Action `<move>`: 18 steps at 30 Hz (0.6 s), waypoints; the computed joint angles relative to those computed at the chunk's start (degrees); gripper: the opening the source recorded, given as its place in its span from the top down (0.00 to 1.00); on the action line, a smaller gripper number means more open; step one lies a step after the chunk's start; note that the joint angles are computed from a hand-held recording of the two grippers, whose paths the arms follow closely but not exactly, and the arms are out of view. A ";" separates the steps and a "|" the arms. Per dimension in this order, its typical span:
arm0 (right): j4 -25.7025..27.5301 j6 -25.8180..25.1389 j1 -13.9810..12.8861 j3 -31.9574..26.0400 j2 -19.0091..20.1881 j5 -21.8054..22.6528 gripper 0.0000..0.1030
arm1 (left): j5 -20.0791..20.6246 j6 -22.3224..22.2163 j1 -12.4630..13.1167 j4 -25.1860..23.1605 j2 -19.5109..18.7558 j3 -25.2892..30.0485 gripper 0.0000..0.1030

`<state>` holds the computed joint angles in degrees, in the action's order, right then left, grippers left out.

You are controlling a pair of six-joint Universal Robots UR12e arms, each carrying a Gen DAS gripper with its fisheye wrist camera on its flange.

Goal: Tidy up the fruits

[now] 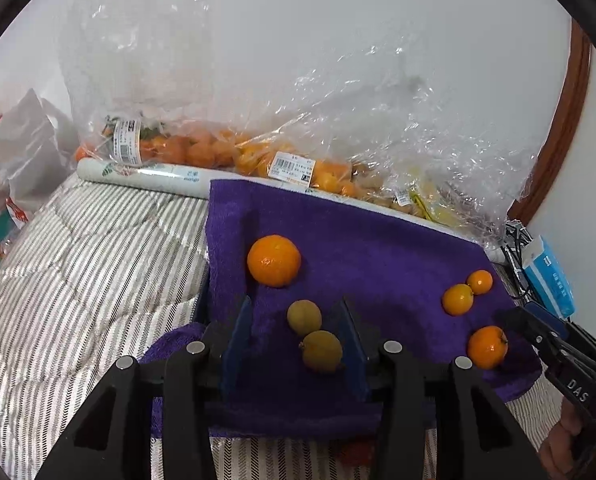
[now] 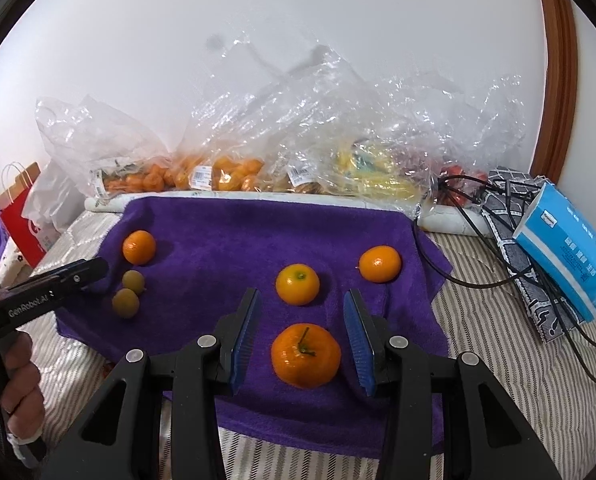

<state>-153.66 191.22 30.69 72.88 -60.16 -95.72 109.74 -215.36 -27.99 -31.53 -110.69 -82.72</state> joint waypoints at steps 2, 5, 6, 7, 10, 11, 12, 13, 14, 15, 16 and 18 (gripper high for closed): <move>-0.32 -0.43 0.10 0.10 -0.21 0.53 0.58 | 1.30 0.71 -0.32 0.06 -0.13 0.22 0.57; 0.72 -1.91 0.28 -0.09 -0.42 2.04 0.59 | 2.28 1.35 -0.63 0.57 -0.14 0.29 0.57; 1.43 -2.23 0.52 -0.19 -0.48 1.74 0.59 | 2.25 1.41 -0.63 0.76 -0.09 0.25 0.57; 1.90 -2.52 0.83 -0.16 -0.60 1.06 0.59 | 2.10 1.43 -0.65 0.92 -0.02 0.23 0.57; 2.10 -3.64 1.58 0.94 -1.50 -0.24 0.59 | 1.53 1.57 -0.69 1.43 0.19 0.11 0.56; 1.78 -3.78 1.80 1.68 -2.04 -0.53 0.59 | 1.67 1.70 -0.77 1.59 0.22 0.11 0.56; 1.66 -3.59 1.93 2.39 -2.60 -0.52 0.59 | 1.73 1.85 -0.83 1.63 0.23 0.16 0.56; 1.89 -3.14 1.99 2.99 -3.14 -0.27 0.59 | 1.72 1.96 -0.89 1.77 0.26 0.16 0.56; 2.04 -2.65 2.04 3.42 -3.52 -0.21 0.59 | 1.70 2.01 -0.94 1.97 0.31 0.15 0.56; 2.13 -2.07 2.11 3.88 -3.90 -0.27 0.59 | 1.70 1.97 -0.98 2.07 0.41 0.12 0.56; 2.35 -1.45 2.20 4.35 -4.31 -0.49 0.59 | 1.66 1.91 -0.98 2.19 0.49 0.05 0.56; 3.15 -0.77 2.42 4.92 -4.84 -1.00 0.59 | 1.74 1.73 -1.04 2.52 0.74 -0.21 0.56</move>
